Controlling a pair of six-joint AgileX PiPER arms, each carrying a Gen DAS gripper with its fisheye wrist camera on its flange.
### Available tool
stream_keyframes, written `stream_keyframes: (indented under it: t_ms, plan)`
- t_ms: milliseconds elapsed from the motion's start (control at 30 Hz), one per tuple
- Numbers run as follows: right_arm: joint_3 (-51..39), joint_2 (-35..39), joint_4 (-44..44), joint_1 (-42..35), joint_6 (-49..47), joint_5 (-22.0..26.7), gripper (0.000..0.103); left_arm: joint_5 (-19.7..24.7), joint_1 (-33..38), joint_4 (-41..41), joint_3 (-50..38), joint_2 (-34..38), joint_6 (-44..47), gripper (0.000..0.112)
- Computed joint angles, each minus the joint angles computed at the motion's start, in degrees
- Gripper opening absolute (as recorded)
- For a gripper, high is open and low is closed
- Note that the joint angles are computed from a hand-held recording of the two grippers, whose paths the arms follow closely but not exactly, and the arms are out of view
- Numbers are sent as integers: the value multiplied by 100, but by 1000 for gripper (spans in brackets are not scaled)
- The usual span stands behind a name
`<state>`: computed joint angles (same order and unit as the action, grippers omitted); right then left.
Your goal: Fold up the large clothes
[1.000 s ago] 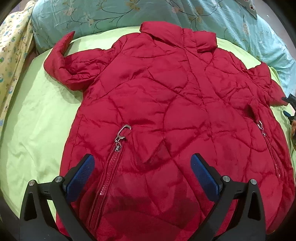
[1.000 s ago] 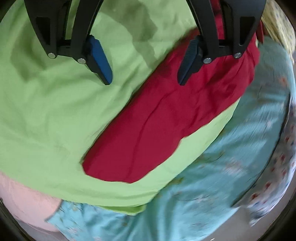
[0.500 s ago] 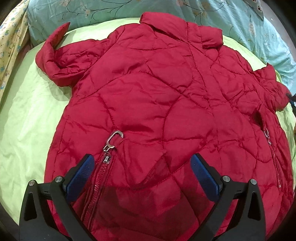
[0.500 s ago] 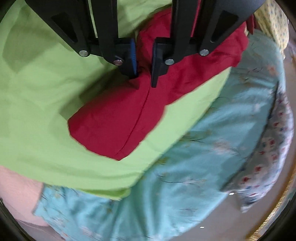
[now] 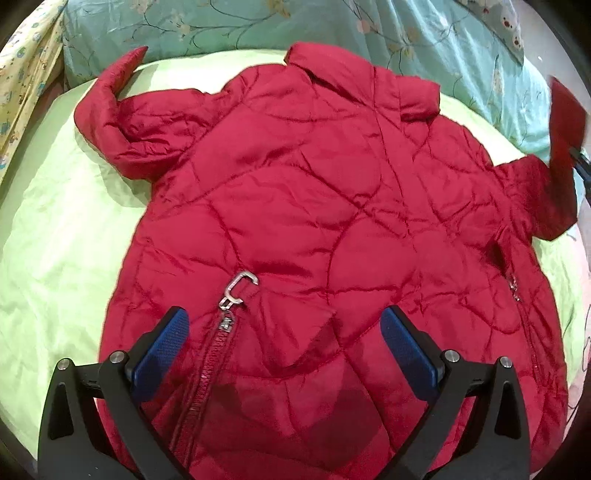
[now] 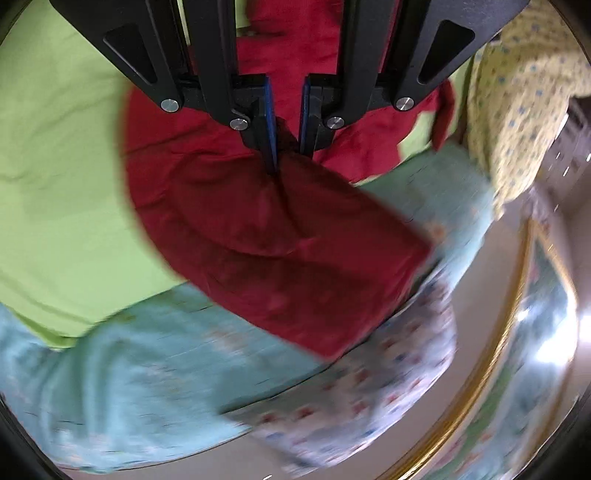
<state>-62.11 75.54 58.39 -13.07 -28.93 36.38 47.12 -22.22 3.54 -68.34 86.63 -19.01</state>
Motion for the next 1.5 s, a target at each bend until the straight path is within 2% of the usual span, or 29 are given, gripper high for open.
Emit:
stream_keyframes:
  t_ms: [100, 400, 467, 600, 700, 733, 800, 867, 933, 967, 1067, 1100, 1200, 1367, 1467, 1500]
  plan:
    - [-387, 286, -618, 950, 680, -249, 10, -86, 140, -114, 54, -134, 161, 103]
    - [-1153, 1321, -2165, 3056, 2313, -689, 10, -140, 1010, -1361, 76, -348, 1385, 103]
    - [-1310, 1570, -2360, 3330, 2553, -700, 10, -79, 1232, -1755, -8, -321, 1745, 103]
    - [-1449, 1986, -2369, 3673, 2609, -759, 3, 72, 1586, -2496, -251, -147, 2335, 103]
    - [-1688, 2254, -3465, 3965, 3559, -690, 5, 175, 1667, -2682, -430, 2, 2436, 103]
    - [-1683, 2250, -3570, 3965, 3668, -663, 9, 199, 1685, -2748, -503, 83, 2486, 103]
    - [-1419, 2088, -3307, 3853, 3404, -726, 9, 245, 1697, -2936, -613, 228, 2610, 103]
    - [-1339, 1914, -3696, 3820, 3703, -625, 9, 335, 1648, -3106, -804, 447, 2684, 103]
    - [-1418, 1800, -4475, 3910, 4231, -332, 13, 366, 1550, -3167, -956, 627, 2672, 103]
    - [-1438, 1711, -5039, 4005, 4499, -138, 22, 355, 1512, -3187, -990, 661, 2665, 103]
    - [-1423, 1495, -6381, 4311, 4939, 354, 64, 320, 1437, -3221, -990, 695, 2669, 103]
    - [-1401, 1452, -6715, 4389, 5024, 449, 69, 317, 1435, -3237, -975, 702, 2687, 103]
    - [-1419, 1515, -7889, 4704, 5242, 937, 69, 321, 1407, -3196, -930, 739, 2656, 103]
    - [-1702, 2224, -8630, 4984, 4800, 1356, 72, 309, 1475, -3226, -806, 696, 2693, 103]
    - [-1800, 2660, -9076, 5069, 4904, 1363, 70, 334, 1602, -3223, -709, 625, 2752, 103]
    - [-1785, 2694, -9001, 4995, 4908, 1227, 64, 338, 1651, -3215, -681, 605, 2770, 103]
